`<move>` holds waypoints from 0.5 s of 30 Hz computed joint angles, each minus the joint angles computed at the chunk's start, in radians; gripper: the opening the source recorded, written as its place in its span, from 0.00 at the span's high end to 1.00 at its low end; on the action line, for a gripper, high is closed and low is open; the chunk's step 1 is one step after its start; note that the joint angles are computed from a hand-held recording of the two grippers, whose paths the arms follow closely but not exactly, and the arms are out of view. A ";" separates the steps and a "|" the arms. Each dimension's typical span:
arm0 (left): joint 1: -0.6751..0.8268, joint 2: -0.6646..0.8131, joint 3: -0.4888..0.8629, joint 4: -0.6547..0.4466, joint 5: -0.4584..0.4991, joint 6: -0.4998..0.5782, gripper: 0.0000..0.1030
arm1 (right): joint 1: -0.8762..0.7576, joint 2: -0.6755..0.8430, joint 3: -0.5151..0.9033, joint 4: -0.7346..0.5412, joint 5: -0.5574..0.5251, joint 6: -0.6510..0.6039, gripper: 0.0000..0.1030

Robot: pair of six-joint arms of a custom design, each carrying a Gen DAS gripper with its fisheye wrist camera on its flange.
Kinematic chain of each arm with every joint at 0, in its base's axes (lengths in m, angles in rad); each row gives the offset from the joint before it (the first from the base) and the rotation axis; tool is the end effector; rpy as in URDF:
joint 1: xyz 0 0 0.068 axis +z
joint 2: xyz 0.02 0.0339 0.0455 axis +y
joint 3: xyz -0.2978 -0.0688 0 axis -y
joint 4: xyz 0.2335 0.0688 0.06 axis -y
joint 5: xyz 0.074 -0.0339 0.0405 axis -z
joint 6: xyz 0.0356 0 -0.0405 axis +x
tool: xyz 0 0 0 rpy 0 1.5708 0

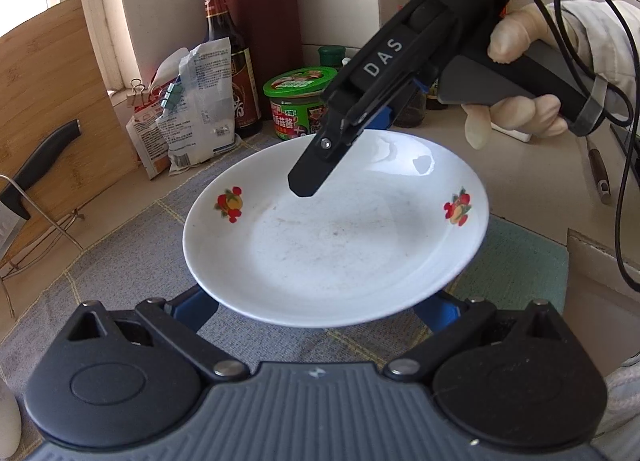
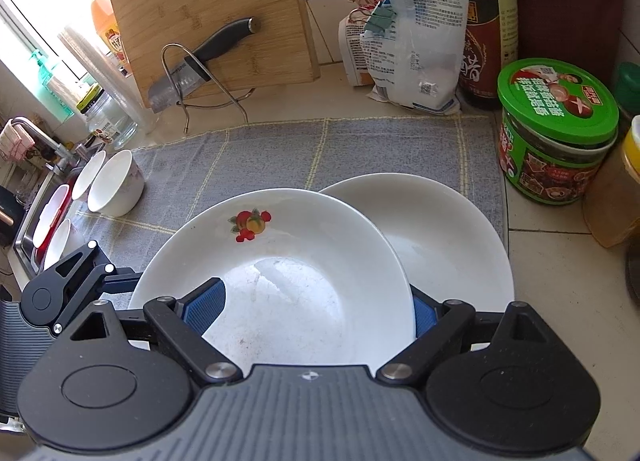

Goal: Organize plates and bowls

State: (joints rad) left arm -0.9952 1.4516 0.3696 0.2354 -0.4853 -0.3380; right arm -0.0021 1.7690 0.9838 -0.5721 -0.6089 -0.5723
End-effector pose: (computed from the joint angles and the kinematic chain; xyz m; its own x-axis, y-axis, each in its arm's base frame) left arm 0.1321 -0.1731 0.1522 -0.5749 0.3472 -0.7409 0.4061 0.9072 0.1099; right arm 0.3081 0.0197 0.1820 -0.7569 -0.4426 -0.4808 -0.6297 0.6909 0.3552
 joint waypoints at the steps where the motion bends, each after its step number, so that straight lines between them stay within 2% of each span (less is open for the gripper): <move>1: 0.000 0.006 0.003 0.002 0.002 0.002 0.01 | -0.004 0.004 0.003 -0.001 0.001 -0.002 0.08; 15: 0.034 0.057 0.039 0.009 0.039 0.025 0.01 | -0.019 0.061 0.033 0.000 0.015 -0.019 0.08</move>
State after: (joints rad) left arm -0.9614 1.5089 0.4091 0.2445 -0.4462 -0.3132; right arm -0.0213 1.8298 1.0163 -0.5718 -0.5936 -0.5912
